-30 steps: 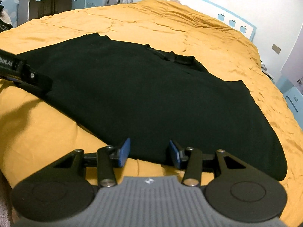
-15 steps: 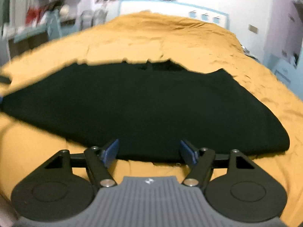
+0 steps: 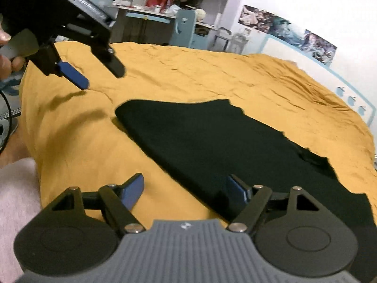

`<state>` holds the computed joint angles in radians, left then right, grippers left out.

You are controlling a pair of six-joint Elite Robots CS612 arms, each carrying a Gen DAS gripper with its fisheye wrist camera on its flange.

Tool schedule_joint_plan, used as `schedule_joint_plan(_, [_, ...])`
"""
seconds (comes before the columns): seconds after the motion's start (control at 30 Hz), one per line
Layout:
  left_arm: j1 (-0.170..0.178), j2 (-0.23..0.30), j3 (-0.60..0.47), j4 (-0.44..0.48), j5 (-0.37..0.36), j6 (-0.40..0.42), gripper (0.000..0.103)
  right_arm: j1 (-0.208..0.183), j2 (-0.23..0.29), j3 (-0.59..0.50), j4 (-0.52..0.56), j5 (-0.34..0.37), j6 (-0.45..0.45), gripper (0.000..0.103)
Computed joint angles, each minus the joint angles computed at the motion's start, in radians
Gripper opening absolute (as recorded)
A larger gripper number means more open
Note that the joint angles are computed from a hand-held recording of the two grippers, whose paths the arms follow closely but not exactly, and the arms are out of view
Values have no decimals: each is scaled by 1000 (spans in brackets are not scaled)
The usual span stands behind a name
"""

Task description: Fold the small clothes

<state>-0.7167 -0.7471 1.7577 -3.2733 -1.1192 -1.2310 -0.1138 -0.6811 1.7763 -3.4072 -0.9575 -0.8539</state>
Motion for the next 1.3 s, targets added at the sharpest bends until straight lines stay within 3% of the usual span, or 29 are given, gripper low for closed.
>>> schedule_joint_plan(0.13, [26,21,-19,-61,-61,46,85,46,21,-25,-41,-53,14,72])
schedule_joint_plan(0.33, [102,86,-90,-204,-208,95,85,98,52,-74,-75,-91,33,72])
schedule_joint_plan(0.43, [147,124,-154,-211,-320,118,85,120,64,-87,-111,-124,12,66])
schedule_joint_plan(0.6, [211,213,-283,-243,-527,78,85,146,79,-110,-137,-175,3,58])
schedule_joint_plan(0.67, [225,246,-342,-216,-569,72,85,145,79,-112,-124,-171,7,53])
schedule_joint_plan(0.87, [250,322,-490,-73,-621,72,85,140,81,-111,-121,-156,31,53])
schedule_joint_plan(1.03, [275,391,-604,-37,-717,80,87,137,81,-119,-91,-145,61,53])
schedule_joint_plan(1.17, [288,451,-693,-65,-808,61,91,133,85,-132,-67,-131,78,53])
schedule_joint_plan(1.3, [290,482,-748,-50,-834,63,90,135,91,-133,-81,-129,82,53])
